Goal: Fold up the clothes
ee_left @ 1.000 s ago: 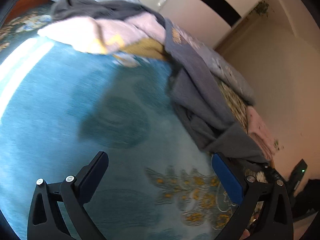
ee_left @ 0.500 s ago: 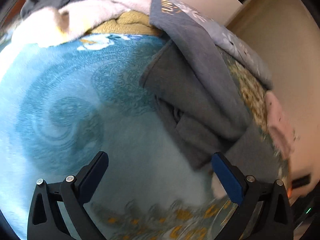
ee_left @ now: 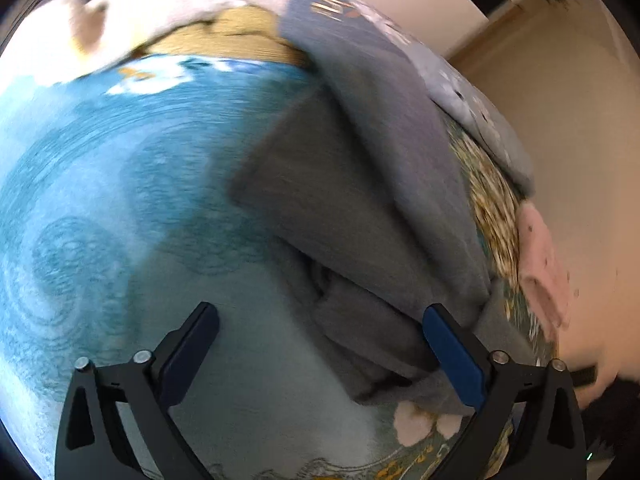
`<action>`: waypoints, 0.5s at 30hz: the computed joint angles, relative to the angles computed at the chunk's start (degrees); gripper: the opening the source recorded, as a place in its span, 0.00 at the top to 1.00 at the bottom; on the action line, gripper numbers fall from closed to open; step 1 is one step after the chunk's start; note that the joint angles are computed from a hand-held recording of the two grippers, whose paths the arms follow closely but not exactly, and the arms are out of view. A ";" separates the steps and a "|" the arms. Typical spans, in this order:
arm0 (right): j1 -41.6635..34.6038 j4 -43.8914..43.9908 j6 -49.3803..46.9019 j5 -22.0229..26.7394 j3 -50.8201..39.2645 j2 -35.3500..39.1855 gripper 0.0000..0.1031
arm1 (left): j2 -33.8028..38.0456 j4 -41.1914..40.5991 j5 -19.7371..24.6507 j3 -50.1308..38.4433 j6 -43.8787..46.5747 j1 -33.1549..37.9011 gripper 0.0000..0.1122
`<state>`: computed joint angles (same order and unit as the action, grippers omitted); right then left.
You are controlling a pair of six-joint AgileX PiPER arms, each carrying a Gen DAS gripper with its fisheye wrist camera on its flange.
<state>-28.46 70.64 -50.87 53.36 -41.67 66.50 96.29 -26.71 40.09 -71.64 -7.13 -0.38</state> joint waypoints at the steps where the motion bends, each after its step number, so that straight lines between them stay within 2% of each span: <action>1: 0.15 -0.09 -0.07 -0.16 -0.01 0.00 0.49 | 0.63 2.51 0.25 -1.01 -1.89 -1.19 0.34; 2: 0.34 -0.21 -0.15 -0.35 -0.01 -0.01 0.49 | 1.28 4.98 0.59 -2.06 -3.73 -2.37 0.40; 4: 0.84 -0.45 -0.11 -0.76 -0.08 0.23 0.49 | 2.30 10.07 0.64 -3.37 -8.80 -3.91 0.61; 5: 0.95 -0.44 -0.21 -0.79 -0.12 0.44 0.49 | 2.80 12.60 0.71 -3.96 -11.43 -4.58 0.64; 7: 1.05 -0.23 -0.61 -0.66 -0.20 0.98 0.49 | 2.31 12.52 -0.38 -3.23 -12.76 -4.53 0.83; 10: 0.35 1.37 -2.27 1.03 0.05 1.73 0.48 | -0.48 13.00 -2.84 -0.45 -14.69 -4.29 0.90; 12: -0.04 2.77 -3.73 2.36 0.40 2.04 0.48 | -3.44 15.52 -3.64 1.51 -17.01 -4.13 0.91; 15: -0.05 4.59 -6.05 3.35 1.18 1.80 0.47 | -9.98 13.68 -5.58 6.11 -14.60 -1.09 0.91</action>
